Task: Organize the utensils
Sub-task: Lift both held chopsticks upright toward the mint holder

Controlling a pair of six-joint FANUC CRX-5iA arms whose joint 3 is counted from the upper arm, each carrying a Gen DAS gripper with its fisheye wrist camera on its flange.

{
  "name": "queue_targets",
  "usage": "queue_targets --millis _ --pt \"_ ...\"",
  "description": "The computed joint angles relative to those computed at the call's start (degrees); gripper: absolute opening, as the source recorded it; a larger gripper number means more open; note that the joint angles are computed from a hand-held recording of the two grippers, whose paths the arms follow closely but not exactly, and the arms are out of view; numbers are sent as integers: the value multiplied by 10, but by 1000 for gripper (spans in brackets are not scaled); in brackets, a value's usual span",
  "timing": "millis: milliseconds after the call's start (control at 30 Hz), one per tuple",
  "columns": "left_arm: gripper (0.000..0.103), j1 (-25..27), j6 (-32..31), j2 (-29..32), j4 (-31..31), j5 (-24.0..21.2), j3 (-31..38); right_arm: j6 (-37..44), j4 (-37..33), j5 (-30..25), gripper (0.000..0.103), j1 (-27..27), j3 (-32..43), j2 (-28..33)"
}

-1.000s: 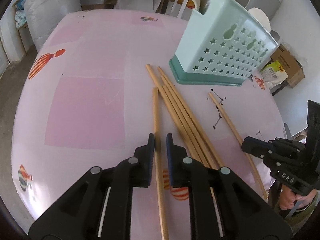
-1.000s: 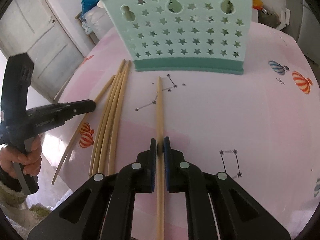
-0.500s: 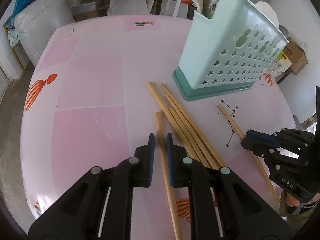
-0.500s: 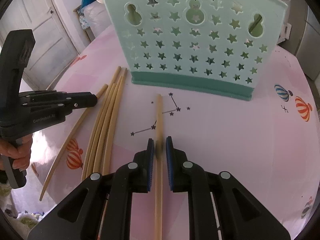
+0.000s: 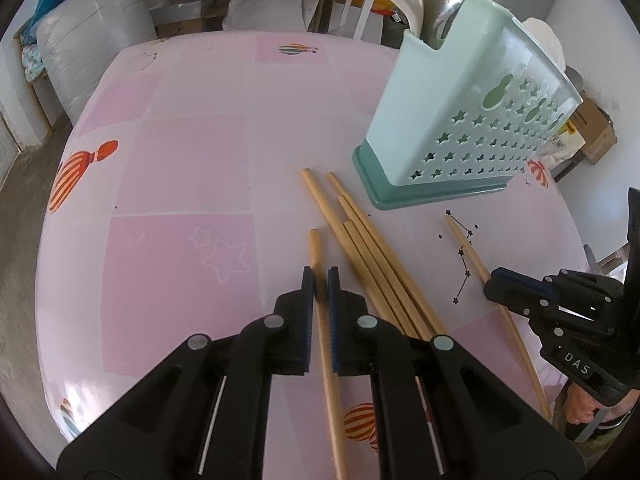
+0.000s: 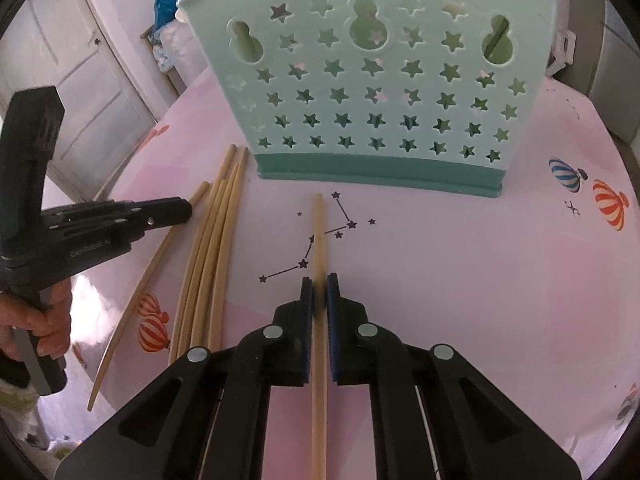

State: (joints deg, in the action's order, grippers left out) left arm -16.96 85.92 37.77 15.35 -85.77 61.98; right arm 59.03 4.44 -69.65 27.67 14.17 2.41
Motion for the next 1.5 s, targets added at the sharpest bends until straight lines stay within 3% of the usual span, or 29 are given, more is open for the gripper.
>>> queue_targets --millis 267,533,967,1500 --pt "5 11 15 -13 25 9 -18 -12 -25 33 7 -15 -7 -25" --pt "5 32 11 -66 82 72 -91 -32 -23 62 7 -18 -17 -51" --pt "5 48 -56 -154 157 184 -190 -38 -33 108 7 -25 -28 -87" --pt "4 54 -141 -170 276 244 -197 -43 -40 147 7 -34 -40 -108"
